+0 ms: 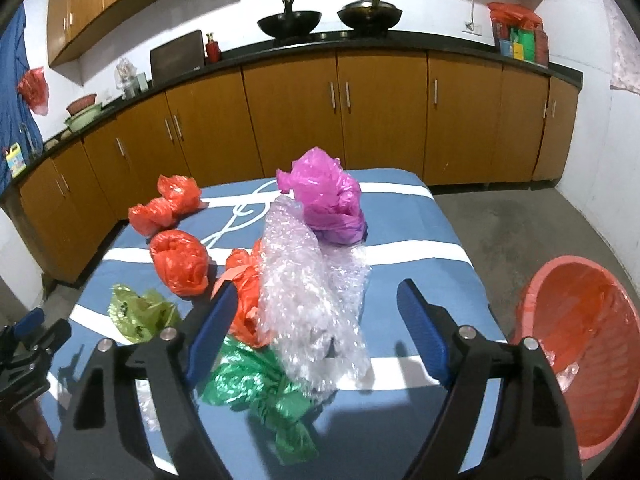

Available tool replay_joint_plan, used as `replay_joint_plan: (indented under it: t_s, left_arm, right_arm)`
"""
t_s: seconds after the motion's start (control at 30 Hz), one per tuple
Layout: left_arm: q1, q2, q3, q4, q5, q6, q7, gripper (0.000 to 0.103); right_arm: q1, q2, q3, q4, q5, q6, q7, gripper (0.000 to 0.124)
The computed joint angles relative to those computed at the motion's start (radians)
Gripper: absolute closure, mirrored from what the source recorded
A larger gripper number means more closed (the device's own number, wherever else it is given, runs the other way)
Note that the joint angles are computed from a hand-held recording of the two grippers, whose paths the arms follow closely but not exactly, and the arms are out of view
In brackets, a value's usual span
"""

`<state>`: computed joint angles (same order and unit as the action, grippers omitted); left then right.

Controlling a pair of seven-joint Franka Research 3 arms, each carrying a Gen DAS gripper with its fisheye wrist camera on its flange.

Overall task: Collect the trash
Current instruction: 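Move both tools back over the table of bags, then grasp the bubble wrap with the right tool and lift it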

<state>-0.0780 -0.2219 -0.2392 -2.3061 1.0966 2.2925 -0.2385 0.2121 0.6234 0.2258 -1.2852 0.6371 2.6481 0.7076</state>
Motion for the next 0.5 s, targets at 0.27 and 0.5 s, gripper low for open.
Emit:
replay_joint_plan:
  t_s: [0.27,0.5]
  left_arm:
    - [0.012,0.05,0.025,0.034,-0.007,0.05,0.055,0.008]
    - [0.013,0.082,0.039,0.058,-0.015,0.101,0.106,0.008]
  right_arm:
    - [0.021,0.043,-0.024,0.055,-0.065,-0.029,0.058,0.096]
    - [-0.014,0.017,0.01,0.016,-0.016,-0.024,0.011,0.105]
